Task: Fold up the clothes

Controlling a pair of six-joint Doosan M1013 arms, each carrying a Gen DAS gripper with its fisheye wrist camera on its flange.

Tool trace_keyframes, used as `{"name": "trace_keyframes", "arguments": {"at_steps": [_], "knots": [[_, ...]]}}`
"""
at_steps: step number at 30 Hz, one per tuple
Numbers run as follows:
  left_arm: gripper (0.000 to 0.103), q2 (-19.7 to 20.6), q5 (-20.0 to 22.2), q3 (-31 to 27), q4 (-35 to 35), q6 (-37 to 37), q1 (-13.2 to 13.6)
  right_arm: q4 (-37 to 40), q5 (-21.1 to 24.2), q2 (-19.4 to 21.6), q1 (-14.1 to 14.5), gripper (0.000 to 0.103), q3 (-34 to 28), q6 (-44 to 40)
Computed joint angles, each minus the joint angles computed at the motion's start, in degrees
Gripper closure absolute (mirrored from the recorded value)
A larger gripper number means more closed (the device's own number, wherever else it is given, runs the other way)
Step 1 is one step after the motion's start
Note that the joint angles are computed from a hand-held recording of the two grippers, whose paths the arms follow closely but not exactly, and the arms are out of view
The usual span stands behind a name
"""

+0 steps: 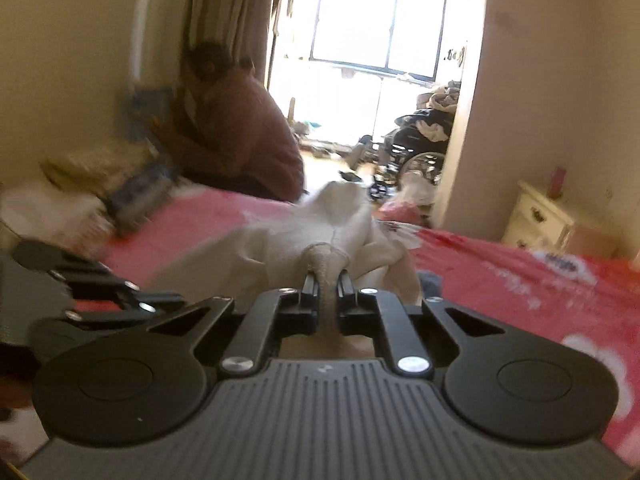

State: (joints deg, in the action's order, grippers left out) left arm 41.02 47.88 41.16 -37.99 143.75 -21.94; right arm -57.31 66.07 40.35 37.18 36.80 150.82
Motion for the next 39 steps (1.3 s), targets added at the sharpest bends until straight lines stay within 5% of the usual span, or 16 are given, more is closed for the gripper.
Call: {"name": "trace_keyframes", "arguments": {"at_steps": [4, 7, 12, 16, 19, 22, 24, 26, 31, 33, 36, 39], "knots": [[0.102, -4.0, 4.1, 5.6, -4.5, 2.1, 2.2, 2.3, -9.0, -6.6, 2.7, 0.097, 10.2, 12.8], [0.102, -6.7, 6.4, 9.7, -5.6, 4.3, 3.8, 6.5, -11.2, -9.1, 4.9, 0.097, 14.9, 15.4], [0.096, -8.9, 10.1, 13.8, -2.7, 4.2, 5.8, 22.0, -15.5, -10.9, 7.1, 0.097, 20.3, 6.7], [0.06, -9.5, 13.6, 14.9, -2.5, 6.5, 6.7, 38.4, -8.9, -9.4, 6.7, 0.092, 20.0, -10.3], [0.041, -11.2, 11.9, 18.5, -6.1, 14.3, 6.6, 43.4, -5.0, -10.2, 6.1, 0.092, 20.8, -10.9], [0.029, -11.5, 11.7, 19.6, -8.0, 17.1, 5.7, 39.0, -7.7, -13.3, 6.1, 0.072, 23.5, -5.0], [0.011, -10.3, 11.6, 18.0, -7.4, 15.1, 4.4, 32.3, -8.8, -14.3, 6.1, 0.04, 23.7, -0.5], [0.008, -9.1, 12.3, 16.6, -6.5, 13.6, 3.1, 25.1, -7.9, -13.5, 5.4, 0.021, 22.1, 2.6], [0.013, -5.3, 16.2, 12.6, -0.9, 8.2, -0.1, 16.9, -3.5, -9.2, 1.2, 0.019, 16.4, 10.9], [0.043, -4.2, 15.7, 11.9, 3.2, 4.1, -1.1, 16.9, -1.2, -7.1, -0.5, 0.019, 13.4, 11.7], [0.07, -3.8, 14.0, 12.5, 3.2, -0.3, -0.9, 15.8, 1.3, -4.8, -2.3, 0.021, 10.0, 11.3], [0.085, -4.1, 14.2, 13.4, 0.6, -0.3, 0.3, 13.4, 2.5, -3.0, -3.5, 0.022, 7.5, 12.0]]}}
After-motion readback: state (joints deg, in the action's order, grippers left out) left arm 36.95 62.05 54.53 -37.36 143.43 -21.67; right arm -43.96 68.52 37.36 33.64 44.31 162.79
